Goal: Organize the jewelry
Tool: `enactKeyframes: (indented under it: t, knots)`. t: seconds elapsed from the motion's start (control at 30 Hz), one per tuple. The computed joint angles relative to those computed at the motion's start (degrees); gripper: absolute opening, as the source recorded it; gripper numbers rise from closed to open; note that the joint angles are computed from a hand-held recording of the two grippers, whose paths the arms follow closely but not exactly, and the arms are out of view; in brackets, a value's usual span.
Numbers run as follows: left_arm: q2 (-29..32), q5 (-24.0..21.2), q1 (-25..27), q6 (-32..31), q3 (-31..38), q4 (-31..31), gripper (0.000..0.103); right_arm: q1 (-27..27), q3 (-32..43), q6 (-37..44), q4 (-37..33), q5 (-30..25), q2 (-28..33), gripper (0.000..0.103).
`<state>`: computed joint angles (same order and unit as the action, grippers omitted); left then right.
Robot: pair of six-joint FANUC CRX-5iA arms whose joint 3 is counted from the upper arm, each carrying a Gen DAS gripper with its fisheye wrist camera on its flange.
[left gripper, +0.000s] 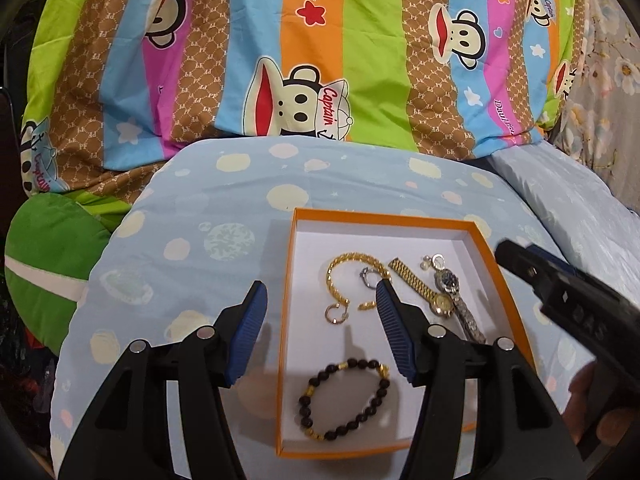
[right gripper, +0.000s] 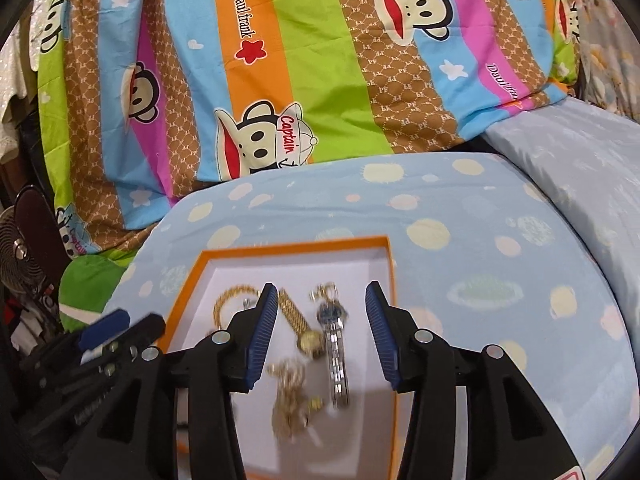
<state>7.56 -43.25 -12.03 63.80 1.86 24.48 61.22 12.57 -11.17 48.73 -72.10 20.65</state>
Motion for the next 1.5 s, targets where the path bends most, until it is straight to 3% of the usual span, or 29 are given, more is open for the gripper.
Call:
enactKeyframes:
  t: [0.2, 0.37, 0.67, 0.93, 1.27, 1.5]
  knots:
    - [-2.9, -0.2, 0.1, 0.0, -3.4, -1.0, 0.055, 4.0, -2.3, -4.0, -0.9, -2.2, -0.8, 0.046]
    - [-4.9, 0.8, -0.8, 1.7, -5.8, -4.6, 0.055, 6.0, 1.0, -0.8, -2.7, -7.8, 2.3, 0.046]
    - [-7.3, 1.8, -1.0, 4.8, -9.1, -8.9, 0.055, 8.2, 2.5, -0.4, -3.0, -11.1, 4.3, 0.047]
    - [-9.5, 5.8, -3.1, 10.9, -9.9, -18.0, 0.068, 9.2, 5.5, 0.6, -2.2, -13.5, 6.5, 0.050]
    - [-10.7, 8.1, -2.5, 12.1, -11.8, -17.7, 0.075, 10.0, 6.8, -0.1, -0.4, -16.4, 8.4, 0.056]
    - [-10.7, 7.8, -3.6, 16.0, -10.6, -22.6, 0.076, 10.0, 7.2, -0.9, -0.7, -17.7, 8.7, 0.061]
